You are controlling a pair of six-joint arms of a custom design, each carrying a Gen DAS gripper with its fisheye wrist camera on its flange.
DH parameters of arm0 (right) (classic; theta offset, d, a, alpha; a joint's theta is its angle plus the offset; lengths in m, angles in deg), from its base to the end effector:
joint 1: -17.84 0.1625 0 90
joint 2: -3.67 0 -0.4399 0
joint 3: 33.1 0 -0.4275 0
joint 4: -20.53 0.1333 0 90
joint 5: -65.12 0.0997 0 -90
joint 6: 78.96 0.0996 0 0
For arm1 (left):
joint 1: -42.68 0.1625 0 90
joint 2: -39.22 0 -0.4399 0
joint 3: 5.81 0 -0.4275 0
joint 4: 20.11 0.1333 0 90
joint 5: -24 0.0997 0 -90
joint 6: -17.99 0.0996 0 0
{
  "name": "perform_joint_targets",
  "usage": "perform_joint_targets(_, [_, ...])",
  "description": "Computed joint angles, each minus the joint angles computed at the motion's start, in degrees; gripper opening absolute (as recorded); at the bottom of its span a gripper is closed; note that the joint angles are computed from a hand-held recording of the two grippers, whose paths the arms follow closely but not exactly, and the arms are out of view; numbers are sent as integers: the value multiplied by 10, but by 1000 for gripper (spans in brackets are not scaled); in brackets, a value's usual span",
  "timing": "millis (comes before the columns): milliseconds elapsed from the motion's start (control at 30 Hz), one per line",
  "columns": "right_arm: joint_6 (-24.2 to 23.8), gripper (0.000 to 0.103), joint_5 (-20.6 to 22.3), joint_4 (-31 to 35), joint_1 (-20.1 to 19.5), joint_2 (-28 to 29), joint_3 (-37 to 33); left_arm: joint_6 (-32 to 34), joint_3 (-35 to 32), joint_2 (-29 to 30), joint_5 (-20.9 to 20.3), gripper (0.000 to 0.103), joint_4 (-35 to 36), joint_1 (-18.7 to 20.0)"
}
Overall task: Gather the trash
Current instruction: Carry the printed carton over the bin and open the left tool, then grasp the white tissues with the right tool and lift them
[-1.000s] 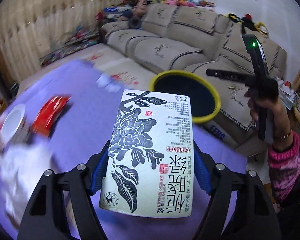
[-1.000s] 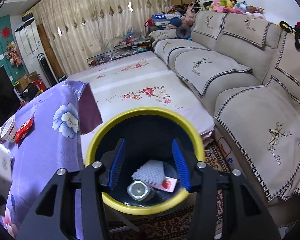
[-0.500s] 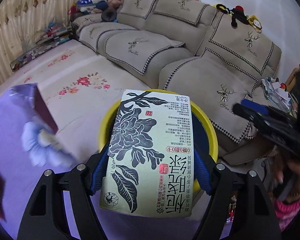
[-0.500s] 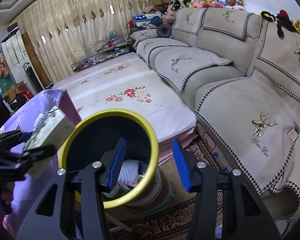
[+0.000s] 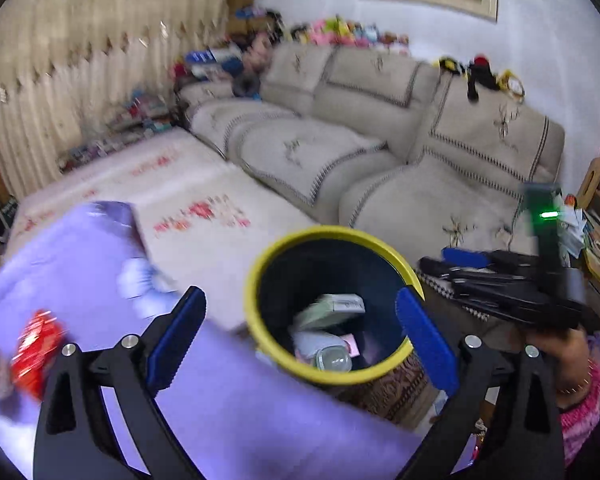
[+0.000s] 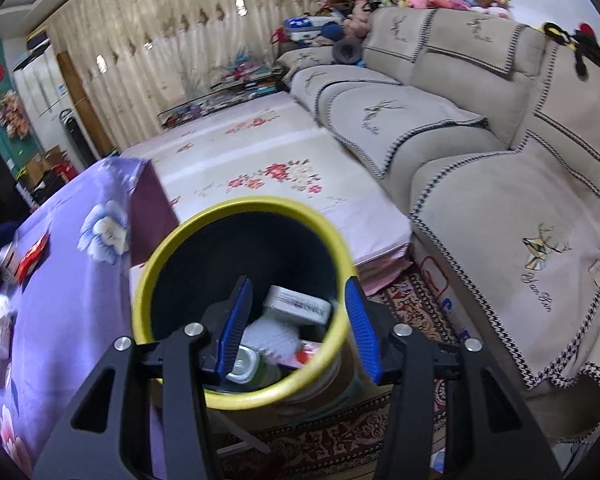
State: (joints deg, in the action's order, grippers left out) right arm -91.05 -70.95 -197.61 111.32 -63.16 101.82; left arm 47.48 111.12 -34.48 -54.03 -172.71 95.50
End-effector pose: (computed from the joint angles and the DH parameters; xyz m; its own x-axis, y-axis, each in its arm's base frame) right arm 0.0883 -0.4377 0.2222 -0.7078 0.4635 0.5331 -0.1826 0.6089 -0.7719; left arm -0.2166 -0.5403 0.2331 -0.4340 0.8369 -0.3336 0.9004 0.3902 -0.1924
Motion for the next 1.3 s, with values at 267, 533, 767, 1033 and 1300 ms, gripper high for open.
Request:
perform_joint_targets(267, [-4, 46, -12, 60, 59, 76, -70, 22, 39, -175, 32, 98, -5, 58])
perform_joint_targets(533, [2, 46, 16, 160, 116, 163, -169, 67, 23, -242, 113, 98, -76, 148])
perform_joint_targets(767, [-10, 46, 71, 244, 169, 243, -259, 78, 5, -271, 114, 98, -80, 224])
perform_joint_targets(1033, [-35, 46, 131, 317, 214, 311, -340, 77, 20, -300, 108, 98, -85, 246])
perform_joint_targets(1300, [-29, 47, 120, 371, 218, 345, -378, 65, 23, -307, 108, 98, -79, 245])
